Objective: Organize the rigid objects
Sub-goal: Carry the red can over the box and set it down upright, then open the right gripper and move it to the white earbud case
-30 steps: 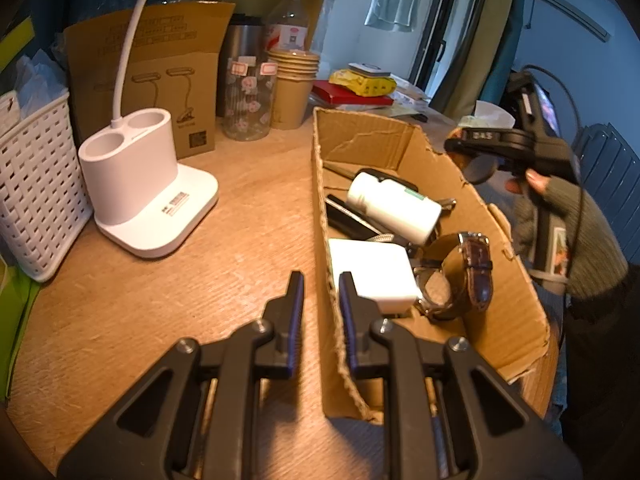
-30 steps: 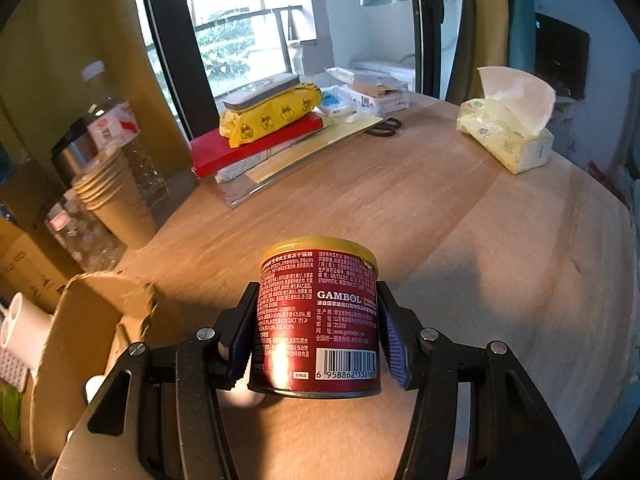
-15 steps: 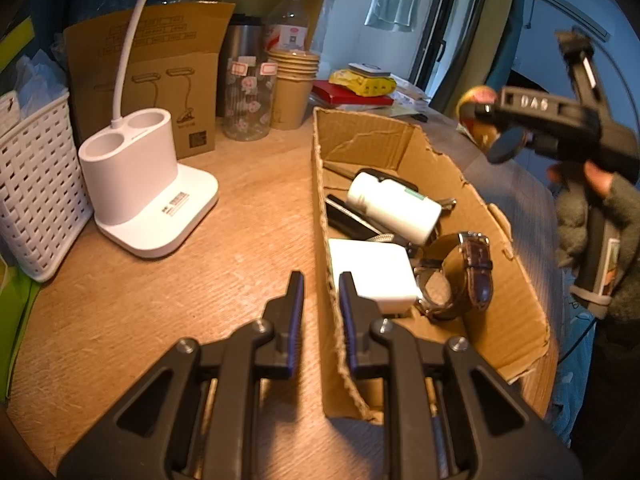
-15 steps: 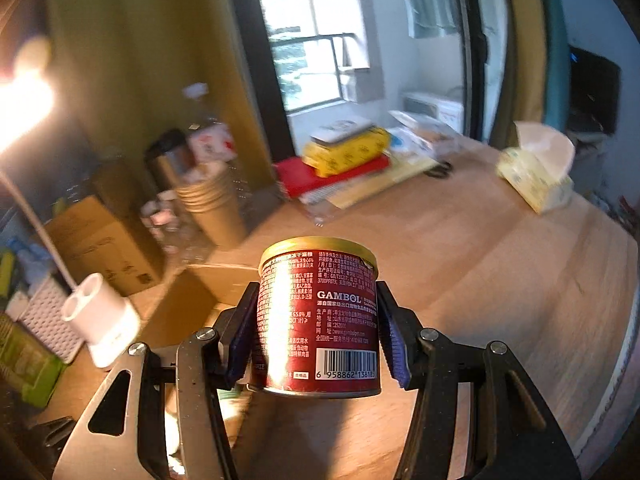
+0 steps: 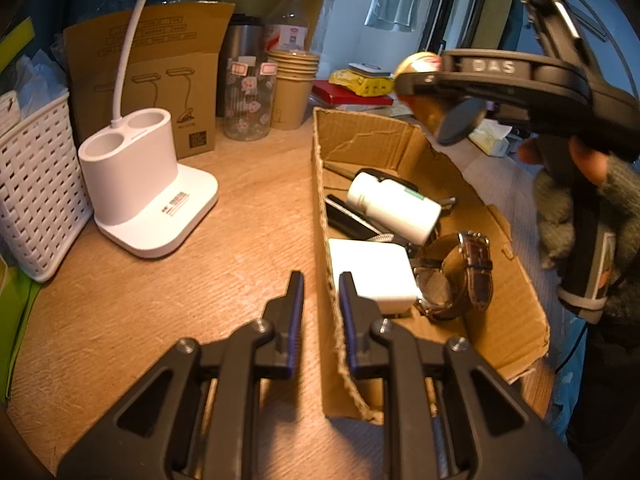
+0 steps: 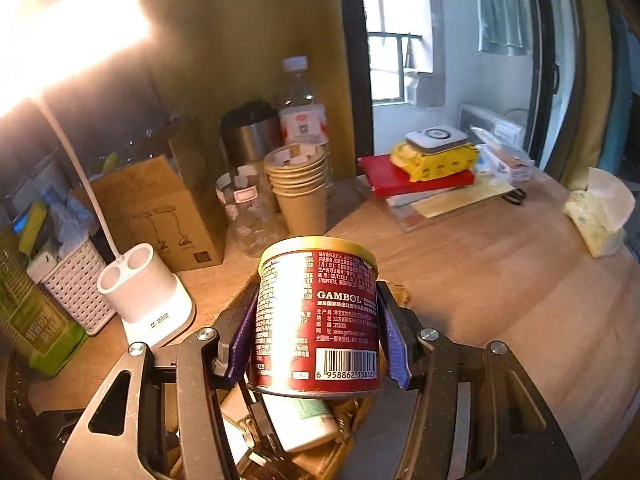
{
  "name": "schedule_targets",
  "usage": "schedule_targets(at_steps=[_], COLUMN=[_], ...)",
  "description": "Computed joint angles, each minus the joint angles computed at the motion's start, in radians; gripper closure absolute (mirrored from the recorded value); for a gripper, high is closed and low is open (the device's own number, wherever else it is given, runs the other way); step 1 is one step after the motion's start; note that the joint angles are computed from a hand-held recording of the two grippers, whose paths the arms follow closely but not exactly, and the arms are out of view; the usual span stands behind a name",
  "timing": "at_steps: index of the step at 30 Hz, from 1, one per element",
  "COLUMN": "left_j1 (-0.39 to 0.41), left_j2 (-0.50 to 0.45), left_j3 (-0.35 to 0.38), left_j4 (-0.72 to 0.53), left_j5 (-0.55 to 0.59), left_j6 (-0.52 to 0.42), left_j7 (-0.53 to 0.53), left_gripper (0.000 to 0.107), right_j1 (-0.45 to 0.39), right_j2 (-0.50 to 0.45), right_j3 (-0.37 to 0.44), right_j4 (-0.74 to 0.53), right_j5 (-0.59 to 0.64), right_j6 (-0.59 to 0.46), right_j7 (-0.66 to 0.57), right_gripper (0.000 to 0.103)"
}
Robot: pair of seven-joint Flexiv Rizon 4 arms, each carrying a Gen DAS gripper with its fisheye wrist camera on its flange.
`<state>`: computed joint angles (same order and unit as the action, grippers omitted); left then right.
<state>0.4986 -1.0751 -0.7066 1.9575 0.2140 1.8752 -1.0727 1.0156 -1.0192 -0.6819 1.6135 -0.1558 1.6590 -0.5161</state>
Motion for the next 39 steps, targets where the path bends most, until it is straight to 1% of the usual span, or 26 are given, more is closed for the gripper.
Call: schedule_targets(at_steps=[8, 16, 18, 22, 25, 27, 32, 39], left_j1=[0.0, 0.0, 0.0, -0.002, -0.002, -0.004, -0.005, -0.005], left_j2=[0.0, 0.0, 0.0, 0.002, 0.002, 0.004, 0.004, 0.005], left_j3=[0.0, 0.0, 0.0, 0.002, 0.003, 0.004, 0.004, 0.005], left_j4=[0.0, 0.0, 0.0, 0.002, 0.002, 0.002, 0.002, 0.002], left_j5=[0.001, 0.001, 0.001, 0.002, 0.003, 0.002, 0.004, 0.004], left_j6=[0.0, 0.0, 0.0, 0.002, 0.004, 0.005, 0.004, 0.005], left_j7=[-0.001, -0.001, -0.001, -0.002, -0.003, -0.005, -0.007, -0.008], left_gripper=[0.088, 0.088, 0.088, 0.088, 0.088, 0.088, 0.088, 0.088], right_j1=[-0.145, -0.223, -0.233, -0.223, -0.204, -0.181, -0.108, -0.014], right_j2=[-0.012, -0.001, 0.0, 0.0, 0.011, 0.02, 0.04, 0.047], right_j3=[0.167, 0.259, 0.269, 0.244, 0.214, 0.179, 0.083, -0.021], right_j4=[-0.129, -0.188, -0.19, -0.177, -0.144, -0.108, -0.009, 0.097], right_j5=[-0.108, -0.229, -0.252, -0.28, -0.285, -0.277, -0.221, -0.111], right_j6=[-0.085, -0.166, -0.167, -0.152, -0.13, -0.105, -0.059, -0.015], right_j7=[-0.037, -0.031, -0.02, 0.014, 0.041, 0.059, 0.087, 0.063], right_gripper=[0.045, 0.044, 0.038, 0.037, 0.037, 0.037, 0.037, 0.037])
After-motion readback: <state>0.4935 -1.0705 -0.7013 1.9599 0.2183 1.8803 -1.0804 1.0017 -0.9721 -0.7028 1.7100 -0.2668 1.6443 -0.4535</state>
